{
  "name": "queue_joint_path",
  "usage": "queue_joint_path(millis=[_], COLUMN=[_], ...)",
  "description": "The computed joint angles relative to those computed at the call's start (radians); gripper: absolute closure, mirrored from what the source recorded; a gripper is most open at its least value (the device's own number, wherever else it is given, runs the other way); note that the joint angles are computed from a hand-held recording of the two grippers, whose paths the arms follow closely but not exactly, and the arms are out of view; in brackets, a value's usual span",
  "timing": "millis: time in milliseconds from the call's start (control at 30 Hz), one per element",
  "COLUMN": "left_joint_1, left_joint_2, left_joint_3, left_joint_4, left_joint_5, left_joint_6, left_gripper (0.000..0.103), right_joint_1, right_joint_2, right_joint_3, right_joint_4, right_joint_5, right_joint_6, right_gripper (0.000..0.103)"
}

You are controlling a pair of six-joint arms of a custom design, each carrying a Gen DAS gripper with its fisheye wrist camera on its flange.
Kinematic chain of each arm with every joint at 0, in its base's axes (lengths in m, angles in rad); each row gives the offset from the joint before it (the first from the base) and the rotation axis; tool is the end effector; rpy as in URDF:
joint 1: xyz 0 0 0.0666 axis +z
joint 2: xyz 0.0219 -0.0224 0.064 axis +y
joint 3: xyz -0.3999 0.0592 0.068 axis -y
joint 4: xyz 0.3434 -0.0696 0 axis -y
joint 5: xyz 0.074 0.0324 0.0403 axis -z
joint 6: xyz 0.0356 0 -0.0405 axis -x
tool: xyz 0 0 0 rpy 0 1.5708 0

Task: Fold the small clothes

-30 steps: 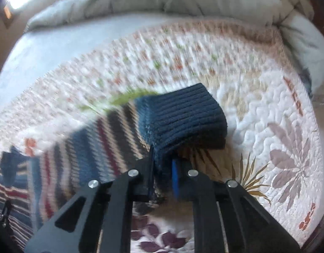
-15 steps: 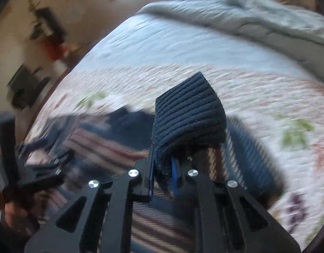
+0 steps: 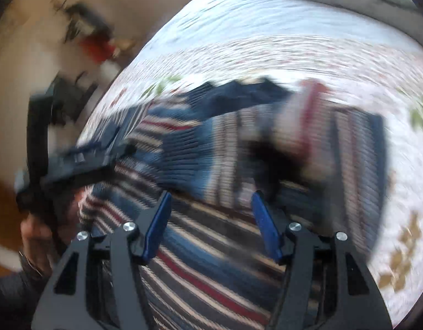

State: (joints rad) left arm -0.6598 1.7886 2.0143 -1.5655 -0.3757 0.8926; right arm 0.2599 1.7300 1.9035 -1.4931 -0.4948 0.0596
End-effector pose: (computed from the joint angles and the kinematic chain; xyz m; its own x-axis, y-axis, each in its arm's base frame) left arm 0.4295 -0.3171 0.4789 -0.8749 -0.2381 -0.4218 -0.2828 0.9581 0.0458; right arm 0.4951 0.1487 0.4719 -0.9142 -0.2973 -0.2755 -0.3954 0.8039 0.4443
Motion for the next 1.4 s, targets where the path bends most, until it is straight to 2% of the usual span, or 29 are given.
queue_joint_path(millis=[100,200,300,400,533,600,633,667,700,767,800,867,1000,1067,1100,1233,1333,1400], left_joint_1=[-0.003,0.0,0.009,0.019,0.023,0.029,0.034,0.041,0.048,0.06,0.062,0.061,0.074,0.103,0.126,0.17,0.166,0.165], left_joint_2=[0.027,0.059,0.061,0.046,0.056,0.053,0.051,0.048,0.038,0.022,0.018,0.011,-0.045,-0.054,-0.052,-0.049,-0.082,-0.098], left_joint_3=[-0.005,-0.002,-0.033,-0.087,-0.089,-0.095,-0.097,-0.103,-0.118,-0.14,-0.142,-0.13,-0.098,-0.085,-0.084,-0.156,-0.245,-0.286], left_joint_4=[0.031,0.049,0.13,0.251,0.264,0.27,0.272,0.283,0.316,0.371,0.38,0.364,0.301,0.26,0.24,0.246,0.302,0.349], left_joint_5=[0.097,0.154,0.256,0.37,0.345,0.33,0.331,0.341,0.367,0.423,0.432,0.39,0.16,0.107,0.109,0.201,0.224,0.233], left_joint_6=[0.011,0.04,0.056,0.083,0.107,0.115,0.109,0.103,0.093,0.091,0.098,0.092,0.04,0.006,-0.012,-0.04,-0.032,-0.017], left_gripper=[0.003,0.003,0.003,0.004,0.01,0.03,0.035,0.047,0.063,0.079,0.082,0.085,0.085,0.085,0.083,0.08,0.077,0.075], right_joint_1=[-0.055,-0.079,-0.078,-0.081,-0.08,-0.076,-0.073,-0.07,-0.065,-0.059,-0.055,-0.051,-0.052,-0.052,-0.052,-0.065,-0.088,-0.097], right_joint_2=[-0.049,-0.098,-0.135,-0.162,-0.183,-0.197,-0.2,-0.204,-0.208,-0.212,-0.212,-0.214,-0.218,-0.216,-0.213,-0.186,-0.165,-0.126], right_joint_3=[-0.058,-0.131,-0.186,-0.222,-0.255,-0.28,-0.287,-0.295,-0.305,-0.313,-0.315,-0.314,-0.3,-0.294,-0.292,-0.281,-0.261,-0.214], right_joint_4=[0.031,0.064,0.093,0.11,0.127,0.138,0.14,0.141,0.144,0.147,0.149,0.151,0.153,0.154,0.154,0.142,0.154,0.14], right_joint_5=[0.013,0.024,0.05,0.06,0.07,0.088,0.093,0.099,0.11,0.123,0.129,0.135,0.126,0.132,0.141,0.144,0.17,0.239], right_joint_6=[-0.018,-0.025,-0.012,0.008,0.012,0.023,0.027,0.03,0.031,0.032,0.033,0.032,0.027,0.026,0.025,-0.028,-0.075,-0.089], right_gripper=[0.041,0.04,0.04,0.04,0.04,0.04,0.04,0.04,0.04,0.04,0.04,0.04,0.04,0.04,0.04,0.04,0.039,0.037])
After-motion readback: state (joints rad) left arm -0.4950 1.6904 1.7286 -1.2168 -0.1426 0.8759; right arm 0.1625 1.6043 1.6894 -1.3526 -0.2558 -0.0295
